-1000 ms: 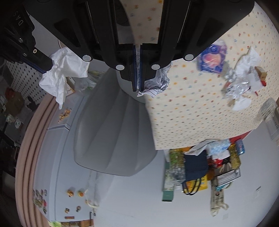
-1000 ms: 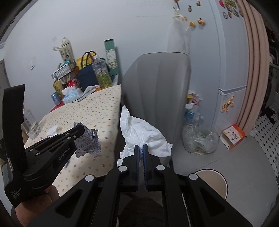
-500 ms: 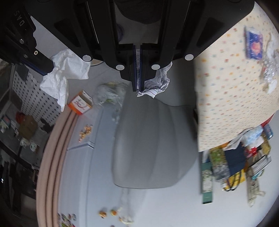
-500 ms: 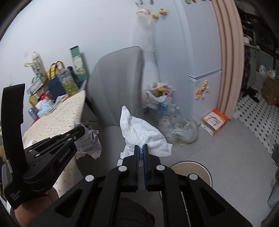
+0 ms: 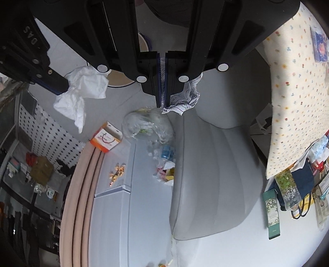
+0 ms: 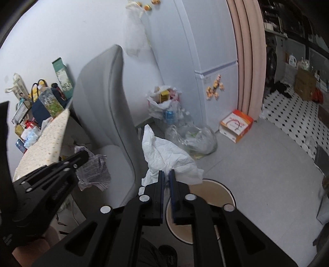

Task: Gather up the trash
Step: 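Carry the wrapper and tissue in both grippers over the white floor bin, then open the right gripper over the bin to drop the tissue, then open the left gripper over the bin to drop the wrapper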

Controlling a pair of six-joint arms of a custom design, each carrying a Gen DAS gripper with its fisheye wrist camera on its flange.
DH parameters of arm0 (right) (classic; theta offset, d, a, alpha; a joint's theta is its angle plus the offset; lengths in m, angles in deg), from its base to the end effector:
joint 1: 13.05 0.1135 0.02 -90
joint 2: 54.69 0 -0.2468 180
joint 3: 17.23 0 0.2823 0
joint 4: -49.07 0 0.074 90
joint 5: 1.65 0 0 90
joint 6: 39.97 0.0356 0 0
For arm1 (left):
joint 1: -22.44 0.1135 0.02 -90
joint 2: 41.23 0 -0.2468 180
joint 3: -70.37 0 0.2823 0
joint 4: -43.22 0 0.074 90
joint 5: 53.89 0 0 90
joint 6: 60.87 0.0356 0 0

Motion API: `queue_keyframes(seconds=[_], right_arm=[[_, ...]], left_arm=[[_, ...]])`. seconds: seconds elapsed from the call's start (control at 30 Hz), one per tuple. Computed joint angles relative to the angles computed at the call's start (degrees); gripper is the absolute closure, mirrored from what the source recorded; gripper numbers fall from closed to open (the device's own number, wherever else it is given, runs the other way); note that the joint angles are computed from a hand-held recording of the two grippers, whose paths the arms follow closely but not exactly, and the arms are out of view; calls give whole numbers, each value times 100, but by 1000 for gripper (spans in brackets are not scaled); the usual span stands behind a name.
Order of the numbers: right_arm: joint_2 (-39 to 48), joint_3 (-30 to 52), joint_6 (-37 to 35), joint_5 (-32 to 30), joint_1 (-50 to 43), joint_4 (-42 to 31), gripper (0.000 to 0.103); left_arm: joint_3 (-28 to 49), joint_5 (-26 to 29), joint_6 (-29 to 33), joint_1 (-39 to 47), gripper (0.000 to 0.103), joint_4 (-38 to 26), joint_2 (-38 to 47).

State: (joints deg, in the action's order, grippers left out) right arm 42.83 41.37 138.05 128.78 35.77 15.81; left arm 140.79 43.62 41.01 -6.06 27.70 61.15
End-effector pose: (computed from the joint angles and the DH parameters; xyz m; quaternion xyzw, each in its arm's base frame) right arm 0.2168 0.2128 0.0846 0.3614 0.8554 0.0096 0.3709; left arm 0.3373 -0.1884 0.1246 0.3432 0.8646 -0.1127 0.3492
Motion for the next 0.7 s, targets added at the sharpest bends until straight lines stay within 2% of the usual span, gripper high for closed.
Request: queue_keyframes(seconds=[0.03, 0.07, 0.1, 0.4, 0.53, 0.7], right_arm=[[21, -37, 86, -64, -25, -1, 90], [-1, -138, 211, -100, -62, 42, 70], [-27, -197, 361, -37, -52, 1, 57], [-335, -518, 1078, 85, 137, -436, 57], [-591, -605, 1832, 218, 442, -1172, 55], [-859, -755, 3111, 198, 931, -2297, 52]], left_arm=[[26, -22, -4, -25, 99, -7, 36], [37, -44, -11, -49, 99, -8, 56], [77, -64, -8, -72, 99, -20, 97], [173, -84, -60, -332, 99, -81, 269], [206, -22, -85, -563, 99, -135, 306], [196, 74, -126, -950, 99, -174, 321]])
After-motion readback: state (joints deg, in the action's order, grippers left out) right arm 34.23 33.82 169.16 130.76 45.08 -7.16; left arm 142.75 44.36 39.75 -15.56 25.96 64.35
